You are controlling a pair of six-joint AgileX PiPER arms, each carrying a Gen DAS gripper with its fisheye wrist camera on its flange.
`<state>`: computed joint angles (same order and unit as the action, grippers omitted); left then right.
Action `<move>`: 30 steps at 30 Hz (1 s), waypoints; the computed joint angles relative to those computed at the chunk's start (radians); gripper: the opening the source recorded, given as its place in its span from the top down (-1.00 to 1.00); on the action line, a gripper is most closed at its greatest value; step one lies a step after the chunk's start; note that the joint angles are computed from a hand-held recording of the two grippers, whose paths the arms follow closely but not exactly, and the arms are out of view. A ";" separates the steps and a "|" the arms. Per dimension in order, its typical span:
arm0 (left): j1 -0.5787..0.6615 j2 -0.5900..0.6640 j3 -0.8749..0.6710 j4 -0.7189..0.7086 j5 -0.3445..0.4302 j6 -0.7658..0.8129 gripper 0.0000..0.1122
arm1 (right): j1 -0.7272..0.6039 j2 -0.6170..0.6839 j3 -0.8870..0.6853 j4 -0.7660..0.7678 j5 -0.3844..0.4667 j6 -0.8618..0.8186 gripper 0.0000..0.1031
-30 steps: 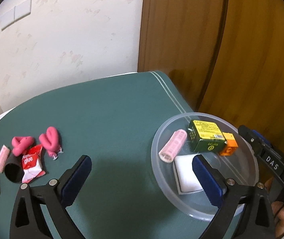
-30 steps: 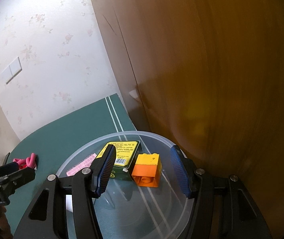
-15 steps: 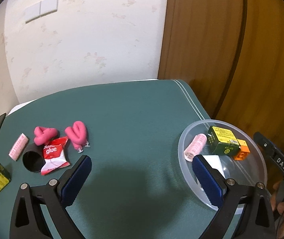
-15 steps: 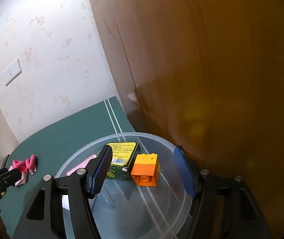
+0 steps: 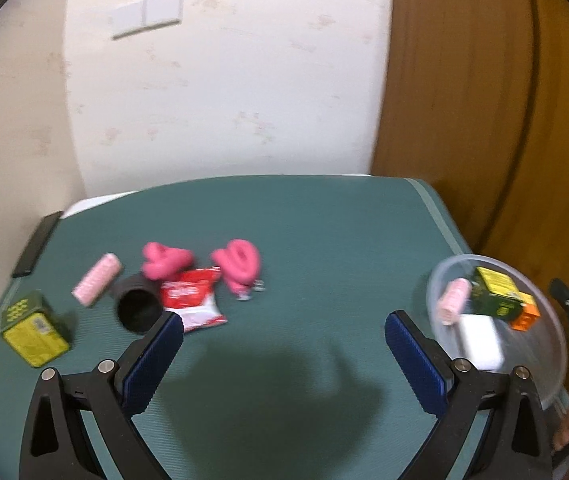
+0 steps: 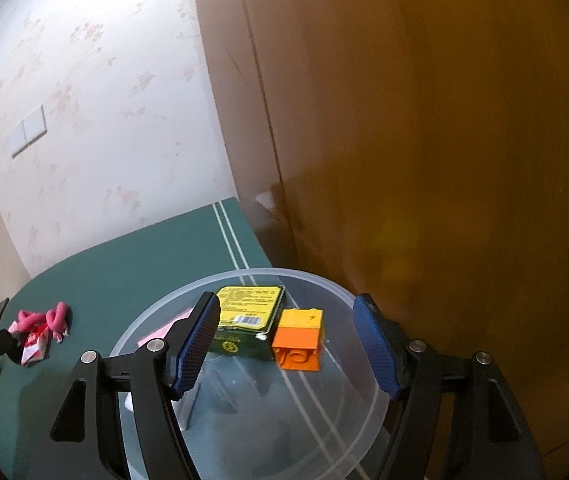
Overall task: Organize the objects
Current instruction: 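Release the pink roller and orange-yellow brick into the clear bowl, then move both grippers back toward the remaining tin and black cup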
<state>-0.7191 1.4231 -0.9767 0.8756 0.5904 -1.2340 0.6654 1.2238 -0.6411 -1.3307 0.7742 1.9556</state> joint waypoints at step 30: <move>0.391 -0.111 0.188 0.096 -0.024 -0.019 -0.83 | 0.194 0.271 -0.359 0.128 -0.081 -0.265 -0.50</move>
<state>-0.3286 1.3120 -0.7891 0.9719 0.5660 -1.2533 0.8592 1.4947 -1.0001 -1.2030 0.6929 1.6910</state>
